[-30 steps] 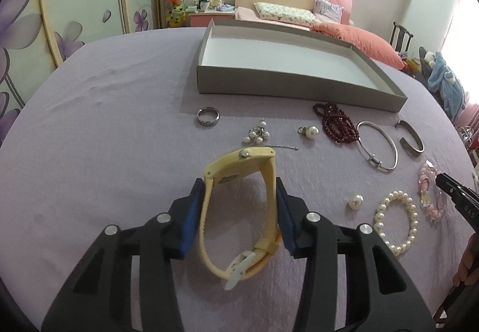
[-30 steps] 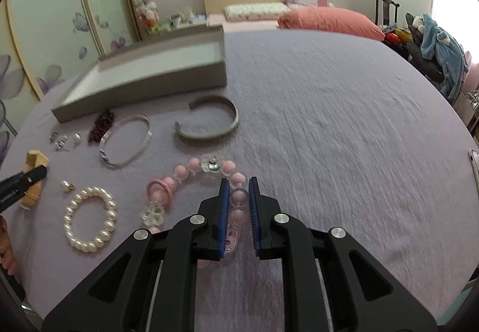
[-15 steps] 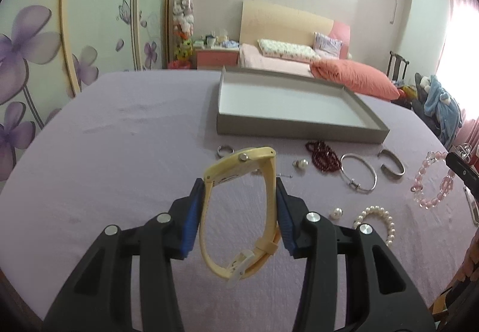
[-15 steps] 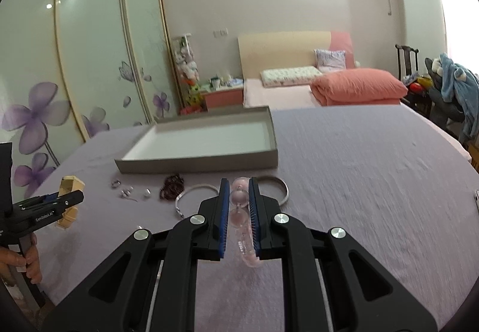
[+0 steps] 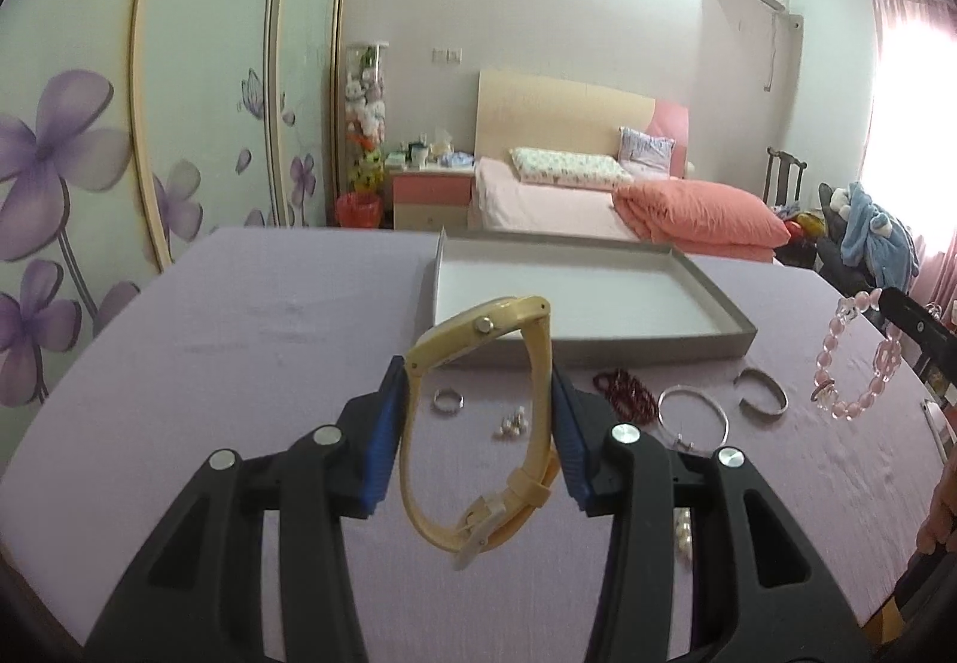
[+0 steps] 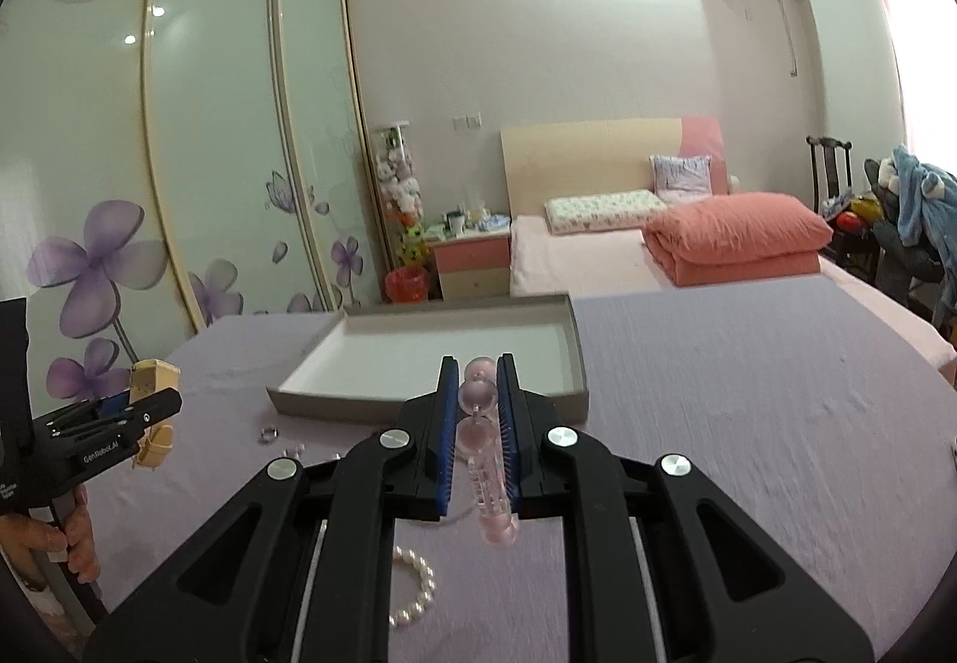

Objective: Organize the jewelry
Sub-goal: 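Lift the yellow watch and pink bracelet with both tools and carry them over the grey tray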

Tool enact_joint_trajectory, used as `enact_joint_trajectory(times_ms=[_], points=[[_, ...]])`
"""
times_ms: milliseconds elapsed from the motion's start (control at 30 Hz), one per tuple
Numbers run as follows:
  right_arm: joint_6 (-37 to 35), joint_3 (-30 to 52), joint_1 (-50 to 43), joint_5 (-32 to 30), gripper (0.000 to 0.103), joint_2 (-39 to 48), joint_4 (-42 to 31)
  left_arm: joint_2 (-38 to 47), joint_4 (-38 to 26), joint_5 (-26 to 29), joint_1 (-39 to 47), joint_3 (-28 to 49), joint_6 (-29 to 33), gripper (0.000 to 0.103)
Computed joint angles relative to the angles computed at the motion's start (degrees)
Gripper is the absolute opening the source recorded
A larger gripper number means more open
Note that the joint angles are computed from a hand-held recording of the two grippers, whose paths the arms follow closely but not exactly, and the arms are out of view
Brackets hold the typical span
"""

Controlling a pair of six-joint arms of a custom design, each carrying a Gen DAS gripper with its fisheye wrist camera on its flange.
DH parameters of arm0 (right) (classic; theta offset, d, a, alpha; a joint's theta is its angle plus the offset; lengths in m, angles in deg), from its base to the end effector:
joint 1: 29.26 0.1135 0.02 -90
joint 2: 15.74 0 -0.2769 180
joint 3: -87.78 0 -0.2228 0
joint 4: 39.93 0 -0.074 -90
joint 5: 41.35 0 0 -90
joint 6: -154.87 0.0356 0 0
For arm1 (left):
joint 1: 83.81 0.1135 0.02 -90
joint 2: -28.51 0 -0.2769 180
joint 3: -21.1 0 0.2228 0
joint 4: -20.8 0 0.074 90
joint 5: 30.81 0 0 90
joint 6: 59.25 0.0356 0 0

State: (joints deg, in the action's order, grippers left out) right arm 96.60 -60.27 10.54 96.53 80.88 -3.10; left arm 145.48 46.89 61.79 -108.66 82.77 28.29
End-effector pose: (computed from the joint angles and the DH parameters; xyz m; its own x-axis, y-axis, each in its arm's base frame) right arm 0.1965 0.1294 0.1415 -0.2659 0.2375 -0.9343 0.2521 0.9526 0.1704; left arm 0.3333 -0.1561 0.1236 -0.4620 0.1667 -0.8711 0.4363 0.8978 -0.0596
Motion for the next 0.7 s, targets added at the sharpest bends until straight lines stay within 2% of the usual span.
enact_joint_trajectory(times_ms=[333,700], points=[[-9.8,3.2,-6.3,-2.9,0.014,1.8,6.5,1.5,1.7,-2.5,-0.6,4.9,1.5,0.044],[-14.2,9.2,-15.0,-8.6,0.014,7.4,7.9,7.2,1.5,-2.5,-1.1,15.2,1.6,0.045]])
